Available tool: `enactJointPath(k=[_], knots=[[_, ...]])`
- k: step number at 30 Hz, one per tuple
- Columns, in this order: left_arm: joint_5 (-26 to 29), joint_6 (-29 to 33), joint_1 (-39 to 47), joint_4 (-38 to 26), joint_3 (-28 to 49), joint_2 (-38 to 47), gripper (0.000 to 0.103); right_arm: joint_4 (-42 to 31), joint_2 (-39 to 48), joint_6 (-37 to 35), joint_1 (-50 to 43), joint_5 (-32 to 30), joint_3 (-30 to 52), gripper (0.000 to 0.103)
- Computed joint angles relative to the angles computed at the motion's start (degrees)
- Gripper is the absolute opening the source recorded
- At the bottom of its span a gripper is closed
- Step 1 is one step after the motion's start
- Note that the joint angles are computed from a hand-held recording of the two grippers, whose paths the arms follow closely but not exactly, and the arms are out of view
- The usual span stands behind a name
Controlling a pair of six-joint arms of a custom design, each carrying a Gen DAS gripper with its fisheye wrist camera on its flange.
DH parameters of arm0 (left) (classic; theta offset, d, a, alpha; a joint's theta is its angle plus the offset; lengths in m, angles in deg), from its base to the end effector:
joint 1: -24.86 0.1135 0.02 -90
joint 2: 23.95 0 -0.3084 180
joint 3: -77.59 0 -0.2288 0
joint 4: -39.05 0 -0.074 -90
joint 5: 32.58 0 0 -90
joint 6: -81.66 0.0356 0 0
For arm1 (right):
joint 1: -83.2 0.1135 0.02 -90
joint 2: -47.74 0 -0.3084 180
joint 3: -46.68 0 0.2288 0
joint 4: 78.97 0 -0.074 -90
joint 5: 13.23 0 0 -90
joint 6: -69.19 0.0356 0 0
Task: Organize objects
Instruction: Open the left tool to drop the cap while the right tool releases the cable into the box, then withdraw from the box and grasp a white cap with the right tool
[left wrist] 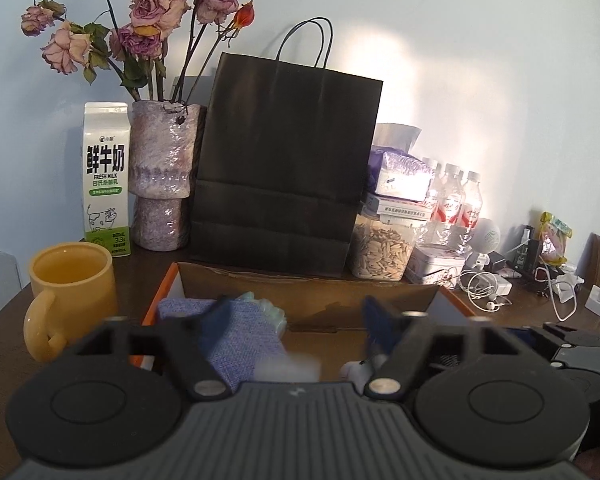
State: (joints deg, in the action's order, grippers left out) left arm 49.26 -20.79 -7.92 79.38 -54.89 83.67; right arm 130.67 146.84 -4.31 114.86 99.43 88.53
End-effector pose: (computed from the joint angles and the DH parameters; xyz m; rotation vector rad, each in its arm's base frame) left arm 0.2804 -0.1745 0.1721 0.2453 1.9165 -0.3947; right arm 0.2517 0.1391 0.1761 -0.0233 2.0149 0.1283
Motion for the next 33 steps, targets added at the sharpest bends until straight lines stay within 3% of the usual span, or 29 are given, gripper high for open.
enactJointPath(k=[1, 3, 17, 27, 33], knots=[[-1.17, 0.19, -0.39, 0.03, -0.03, 0.0, 0.103, -0.24, 0.01, 0.32, -0.23, 0.06, 0.03, 0.103], [-3.31, 0.71, -1.05, -0.25, 0.13, -0.06, 0.103, -0.16, 0.13, 0.95, -0.78, -0.29, -0.12, 0.103], [-3.12, -0.73, -0.96, -2.02, -0.28, -1.22, 0.103, 1.91, -0.18, 0.18, 0.45, 1.01, -1.92, 0.103], [-3.62, -0.94, -1.67, -1.27, -4.24, -4.68, 0.103, 4.69, -5.19, -0.76, 5.23, 6.42, -7.65, 0.103], [-4.57, -0.98, -3.09, 1.02, -9.57, -7.3, 0.103, 2.71, -8.26, 0.26, 7.82, 8.34, -9.92, 0.103]])
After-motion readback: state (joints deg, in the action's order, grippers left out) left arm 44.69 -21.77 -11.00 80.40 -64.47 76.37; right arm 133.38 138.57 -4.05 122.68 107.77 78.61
